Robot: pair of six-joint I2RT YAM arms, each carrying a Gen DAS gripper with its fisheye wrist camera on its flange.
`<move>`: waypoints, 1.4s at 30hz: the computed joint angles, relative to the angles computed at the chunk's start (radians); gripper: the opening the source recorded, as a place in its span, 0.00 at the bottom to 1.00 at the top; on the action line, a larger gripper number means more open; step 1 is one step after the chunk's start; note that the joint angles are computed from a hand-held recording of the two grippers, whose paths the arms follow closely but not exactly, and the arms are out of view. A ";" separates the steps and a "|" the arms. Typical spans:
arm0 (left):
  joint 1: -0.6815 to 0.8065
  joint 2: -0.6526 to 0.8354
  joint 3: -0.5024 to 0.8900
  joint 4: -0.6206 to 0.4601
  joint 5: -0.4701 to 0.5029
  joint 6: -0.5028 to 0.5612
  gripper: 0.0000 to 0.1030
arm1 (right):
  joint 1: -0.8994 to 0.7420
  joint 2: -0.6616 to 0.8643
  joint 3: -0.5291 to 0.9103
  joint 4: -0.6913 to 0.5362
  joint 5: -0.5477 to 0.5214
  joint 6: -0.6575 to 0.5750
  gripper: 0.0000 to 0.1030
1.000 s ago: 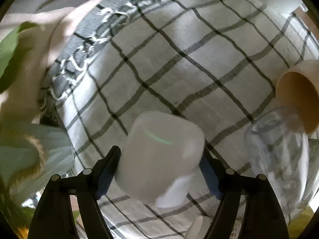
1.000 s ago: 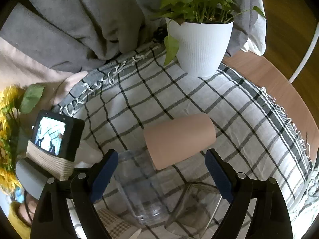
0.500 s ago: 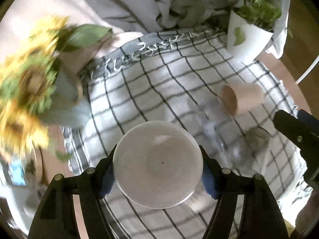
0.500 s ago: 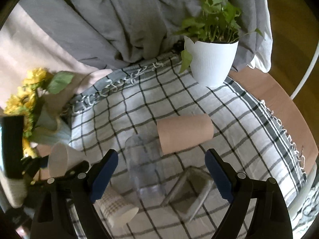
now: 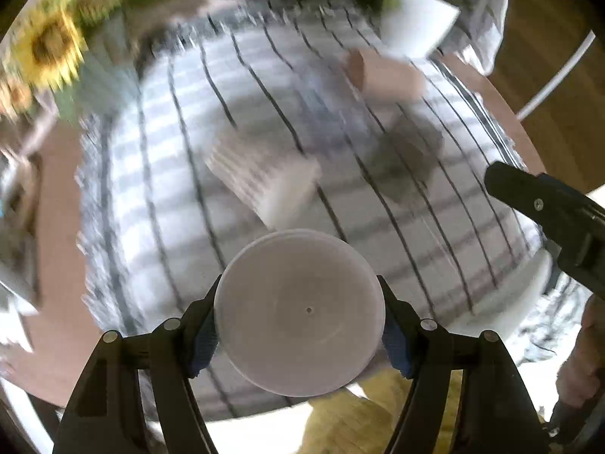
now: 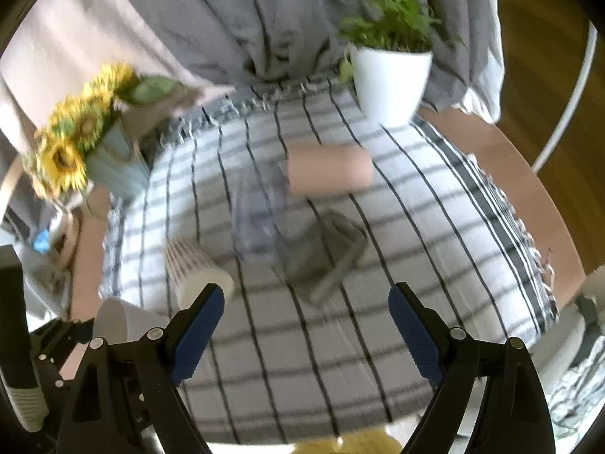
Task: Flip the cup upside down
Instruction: 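Lift the white cup with the left gripper and rotate it bottom up, then lower the white cup rim-down onto the cloth and open the left gripper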
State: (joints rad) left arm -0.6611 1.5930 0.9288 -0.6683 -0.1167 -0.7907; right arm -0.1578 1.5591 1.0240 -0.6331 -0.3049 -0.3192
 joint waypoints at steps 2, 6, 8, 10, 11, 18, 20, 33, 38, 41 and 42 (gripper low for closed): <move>-0.032 0.018 -0.026 0.038 0.055 -0.047 0.69 | -0.029 -0.025 -0.043 0.000 0.005 -0.041 0.86; -0.063 0.090 -0.036 0.108 0.152 -0.080 0.69 | -0.079 -0.009 -0.083 -0.017 0.012 -0.120 0.86; -0.055 0.137 -0.034 0.153 0.211 -0.095 0.69 | -0.098 0.014 -0.095 -0.009 0.033 -0.138 0.86; -0.036 0.185 -0.025 0.188 0.255 -0.096 0.69 | -0.109 0.046 -0.094 -0.004 0.047 -0.149 0.86; -0.030 0.211 -0.014 0.193 0.265 -0.099 0.69 | -0.113 0.059 -0.091 0.000 0.052 -0.147 0.86; 0.017 0.325 0.072 0.201 0.303 -0.051 0.65 | -0.122 0.139 -0.052 0.027 0.089 -0.137 0.86; 0.032 0.341 0.086 0.199 0.299 -0.038 0.65 | -0.115 0.152 -0.038 0.032 0.091 -0.143 0.86; 0.091 0.468 0.227 0.125 0.288 0.025 0.74 | -0.084 0.220 0.046 0.066 0.119 -0.122 0.86; 0.097 0.482 0.235 0.126 0.284 0.032 0.79 | -0.080 0.229 0.054 0.074 0.128 -0.120 0.86; 0.101 0.479 0.226 0.137 0.286 0.033 0.79 | -0.078 0.226 0.053 0.076 0.131 -0.120 0.86; 0.101 0.477 0.224 0.137 0.286 0.033 0.79 | -0.077 0.224 0.052 0.078 0.132 -0.119 0.86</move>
State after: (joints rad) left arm -0.5598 2.0697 1.1525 -0.5310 0.1690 -0.7581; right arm -0.2347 1.7833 1.0760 -0.5550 -0.1724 -0.4381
